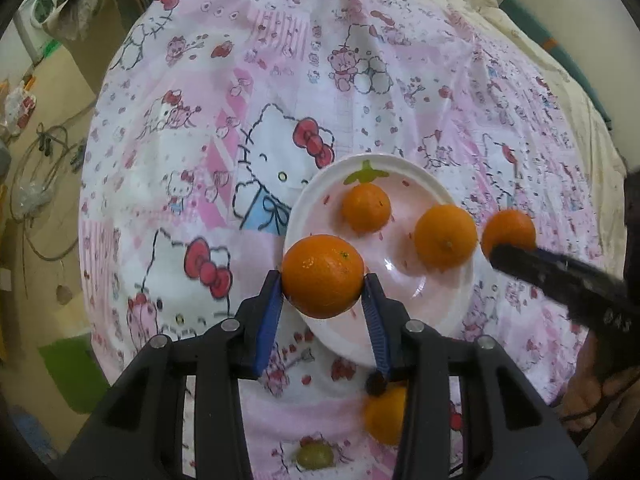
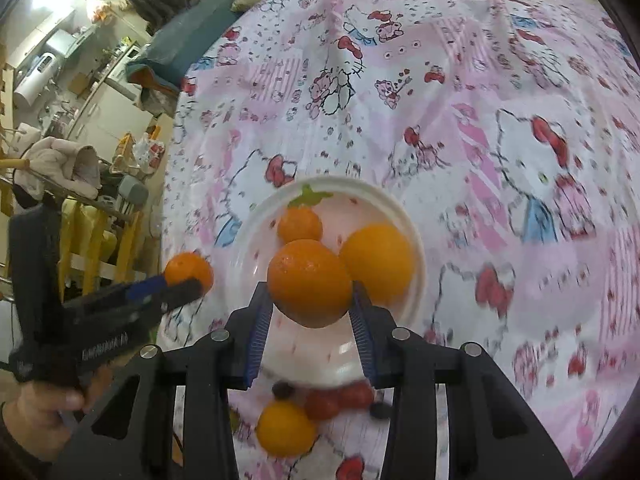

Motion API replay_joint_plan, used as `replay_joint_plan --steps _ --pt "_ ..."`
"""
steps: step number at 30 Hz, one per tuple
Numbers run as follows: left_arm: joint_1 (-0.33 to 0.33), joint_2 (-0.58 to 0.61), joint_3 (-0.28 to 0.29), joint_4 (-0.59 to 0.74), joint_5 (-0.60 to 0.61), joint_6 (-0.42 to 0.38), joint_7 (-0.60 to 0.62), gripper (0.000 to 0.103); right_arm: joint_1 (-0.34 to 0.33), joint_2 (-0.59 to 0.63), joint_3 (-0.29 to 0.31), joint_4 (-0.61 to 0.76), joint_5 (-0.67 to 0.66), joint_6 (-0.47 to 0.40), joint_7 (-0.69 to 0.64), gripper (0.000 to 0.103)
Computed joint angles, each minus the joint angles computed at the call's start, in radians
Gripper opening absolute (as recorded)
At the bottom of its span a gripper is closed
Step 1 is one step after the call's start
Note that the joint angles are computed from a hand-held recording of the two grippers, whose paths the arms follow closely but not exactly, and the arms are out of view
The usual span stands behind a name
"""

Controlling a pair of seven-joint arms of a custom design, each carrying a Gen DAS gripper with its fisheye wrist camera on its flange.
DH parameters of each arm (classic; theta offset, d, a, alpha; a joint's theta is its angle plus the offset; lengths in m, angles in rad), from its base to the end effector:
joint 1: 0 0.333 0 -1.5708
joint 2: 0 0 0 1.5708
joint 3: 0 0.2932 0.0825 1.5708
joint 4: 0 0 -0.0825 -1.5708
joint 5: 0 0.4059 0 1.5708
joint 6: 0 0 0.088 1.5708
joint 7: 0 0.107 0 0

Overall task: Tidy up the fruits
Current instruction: 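Place the right tool's mandarin on the plate while the left tool carries its mandarin over the plate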

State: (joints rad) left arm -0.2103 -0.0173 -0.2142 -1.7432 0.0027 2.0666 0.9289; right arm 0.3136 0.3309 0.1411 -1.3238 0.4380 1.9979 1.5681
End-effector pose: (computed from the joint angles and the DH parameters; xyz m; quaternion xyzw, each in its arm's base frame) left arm 0.5555 -0.2519 0.5747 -0.7679 0.6177 -0.1632 0.0453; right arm 0.6277 0.3177 0.5694 -0.7791 0.5579 0.1073 0.2651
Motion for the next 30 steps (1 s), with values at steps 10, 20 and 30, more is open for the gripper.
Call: replay_joint_plan --steps 10,20,30 --pt "-0.014 0.1 -0.002 0.094 0.032 -0.009 0.035 0.036 0.04 0.205 -0.006 0.212 -0.121 0.01 0.052 0.042" --pt "-0.023 0.101 -0.003 0.089 0.013 -0.013 0.026 0.036 0.034 0.221 0.001 0.232 -0.127 0.004 0.049 0.044" --pt "-0.027 0.09 -0.004 0.072 0.028 0.003 0.022 0.036 0.055 0.225 -0.012 0.229 -0.178 0.021 0.074 0.044"
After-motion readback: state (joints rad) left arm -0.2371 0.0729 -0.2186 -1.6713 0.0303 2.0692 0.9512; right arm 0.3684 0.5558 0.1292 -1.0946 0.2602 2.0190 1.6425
